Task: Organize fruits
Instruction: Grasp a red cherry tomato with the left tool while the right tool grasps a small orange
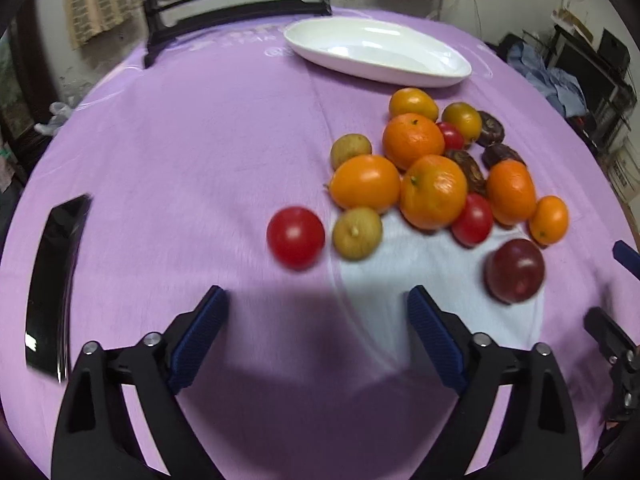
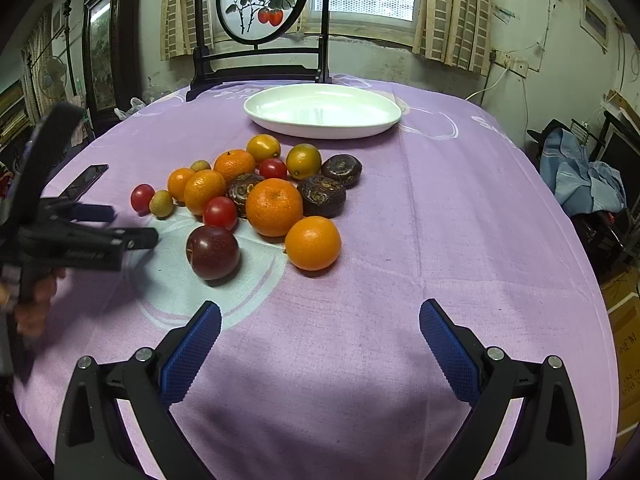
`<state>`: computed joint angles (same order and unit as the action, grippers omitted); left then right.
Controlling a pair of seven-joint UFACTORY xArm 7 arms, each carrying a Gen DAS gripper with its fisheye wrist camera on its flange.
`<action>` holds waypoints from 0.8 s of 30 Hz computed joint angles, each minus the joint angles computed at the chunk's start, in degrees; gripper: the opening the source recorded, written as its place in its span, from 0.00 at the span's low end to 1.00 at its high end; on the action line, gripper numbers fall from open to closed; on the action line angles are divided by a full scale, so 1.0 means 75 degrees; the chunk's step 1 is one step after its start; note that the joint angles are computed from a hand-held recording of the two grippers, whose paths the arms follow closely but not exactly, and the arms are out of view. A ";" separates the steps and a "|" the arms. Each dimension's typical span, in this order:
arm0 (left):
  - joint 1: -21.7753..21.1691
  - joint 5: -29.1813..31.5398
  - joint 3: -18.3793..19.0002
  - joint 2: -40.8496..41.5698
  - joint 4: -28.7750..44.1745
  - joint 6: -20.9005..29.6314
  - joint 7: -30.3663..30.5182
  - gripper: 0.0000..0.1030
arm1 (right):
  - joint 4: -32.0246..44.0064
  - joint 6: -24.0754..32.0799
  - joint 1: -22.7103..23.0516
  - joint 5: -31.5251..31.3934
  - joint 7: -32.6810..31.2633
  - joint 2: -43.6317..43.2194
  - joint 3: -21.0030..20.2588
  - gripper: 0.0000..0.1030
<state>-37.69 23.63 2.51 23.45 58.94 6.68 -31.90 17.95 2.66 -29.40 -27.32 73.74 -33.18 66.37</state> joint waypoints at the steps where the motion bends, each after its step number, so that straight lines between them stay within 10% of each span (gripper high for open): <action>1: 0.0145 -0.0061 -0.0126 0.0059 0.0086 0.0049 0.0169 0.86 | -0.0011 -0.0023 -0.0005 -0.0003 -0.0005 0.0009 -0.0025 0.97; 17: 0.0489 -0.0538 -0.0145 0.0200 0.0251 -0.0164 0.1457 0.63 | 0.0243 -0.0356 -0.0793 0.0306 -0.0500 0.0412 0.0461 0.97; 24: 0.0860 -0.0991 -0.0644 0.0352 0.0385 -0.0441 0.1984 0.27 | 0.0360 -0.0027 -0.0763 0.0300 -0.0474 0.0524 0.0426 0.97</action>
<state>-31.24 16.19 -2.32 26.09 61.83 3.38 -17.02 20.64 2.46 -35.13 -25.07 70.19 -29.25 69.57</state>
